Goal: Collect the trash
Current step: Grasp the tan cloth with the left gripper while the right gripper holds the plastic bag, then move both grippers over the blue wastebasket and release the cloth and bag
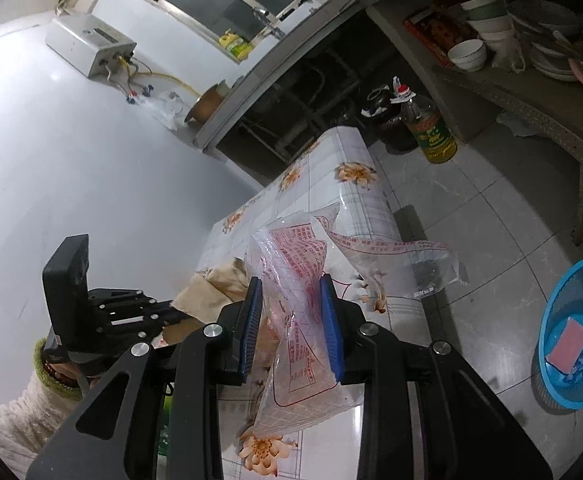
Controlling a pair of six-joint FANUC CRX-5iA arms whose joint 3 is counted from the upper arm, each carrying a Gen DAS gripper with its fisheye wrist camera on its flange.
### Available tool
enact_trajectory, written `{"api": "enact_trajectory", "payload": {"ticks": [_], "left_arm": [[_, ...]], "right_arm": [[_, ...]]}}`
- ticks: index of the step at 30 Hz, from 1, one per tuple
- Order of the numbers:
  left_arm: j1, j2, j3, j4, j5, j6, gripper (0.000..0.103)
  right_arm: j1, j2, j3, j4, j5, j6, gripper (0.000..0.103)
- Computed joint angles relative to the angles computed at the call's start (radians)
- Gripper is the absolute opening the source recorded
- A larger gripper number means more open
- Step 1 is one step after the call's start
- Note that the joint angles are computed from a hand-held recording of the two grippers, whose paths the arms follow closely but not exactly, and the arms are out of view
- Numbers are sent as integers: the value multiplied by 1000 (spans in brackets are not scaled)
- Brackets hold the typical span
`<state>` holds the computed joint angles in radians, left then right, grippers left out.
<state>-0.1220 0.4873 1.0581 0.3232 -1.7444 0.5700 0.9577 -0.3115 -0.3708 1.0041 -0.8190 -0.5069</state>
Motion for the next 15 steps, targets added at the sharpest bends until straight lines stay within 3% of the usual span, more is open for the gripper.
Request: {"api": "enact_trajectory", "payload": {"ticks": [5,9,15], "left_arm": [[-13,-9,10,64,-10,44,1],[-65,-9,-4,111,-16,85,1],[-250,14,-55,102,-37,149,1]], "right_arm": [[71,-51,-44,60,-117,-93,29],[182,-119,-106,109,-300,-229,29],[413,-243,-241,108,-620,-541,29]]}}
